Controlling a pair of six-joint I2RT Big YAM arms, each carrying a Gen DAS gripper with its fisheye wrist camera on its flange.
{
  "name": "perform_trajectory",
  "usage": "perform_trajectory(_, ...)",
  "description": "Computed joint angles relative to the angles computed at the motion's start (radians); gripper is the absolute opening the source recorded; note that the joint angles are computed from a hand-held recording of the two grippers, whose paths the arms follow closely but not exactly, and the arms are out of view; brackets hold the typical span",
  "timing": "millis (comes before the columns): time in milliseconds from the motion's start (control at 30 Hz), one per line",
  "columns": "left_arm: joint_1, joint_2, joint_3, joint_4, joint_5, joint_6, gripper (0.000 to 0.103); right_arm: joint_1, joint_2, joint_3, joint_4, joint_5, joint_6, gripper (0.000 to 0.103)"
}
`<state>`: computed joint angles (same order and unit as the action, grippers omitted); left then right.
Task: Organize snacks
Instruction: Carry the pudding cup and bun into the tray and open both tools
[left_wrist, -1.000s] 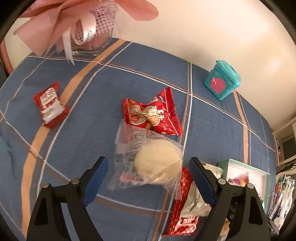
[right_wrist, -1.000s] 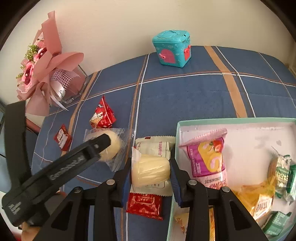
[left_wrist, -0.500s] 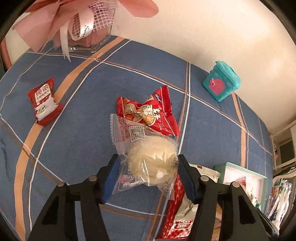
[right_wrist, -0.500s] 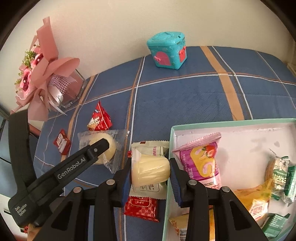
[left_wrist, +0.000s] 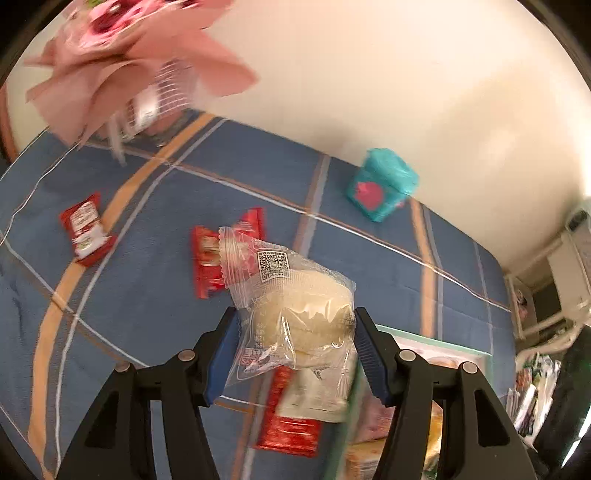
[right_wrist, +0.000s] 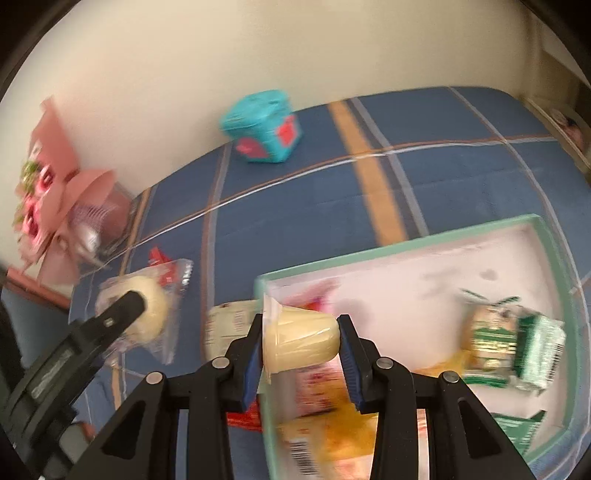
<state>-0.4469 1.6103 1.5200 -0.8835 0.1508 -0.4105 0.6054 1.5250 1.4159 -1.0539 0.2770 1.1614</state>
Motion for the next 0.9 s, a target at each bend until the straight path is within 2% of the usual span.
perform_trajectory(300,-0.151,0.027,0.032,-0.005,0.034,0.019,0.062,-0.081,-0.157,-0.163,-0.069,0.031,0.107,0.040)
perform_trajectory(533,-0.267,0.071,0.083,0.004,-0.008,0.094,0.062,-0.138,-0.267,-0.270,-0.082,0.035,0.142,0.040)
perform_trajectory(767,-0.298,0.115,0.091,0.025,-0.022,0.096,0.063,-0.163,-0.297,-0.326,-0.056,0.032,0.124,0.040)
perform_trajectory(900,-0.301,0.133,0.103,0.012,-0.019,0.080,0.064,-0.171,-0.290,-0.332,-0.057,0.017,0.124,0.040)
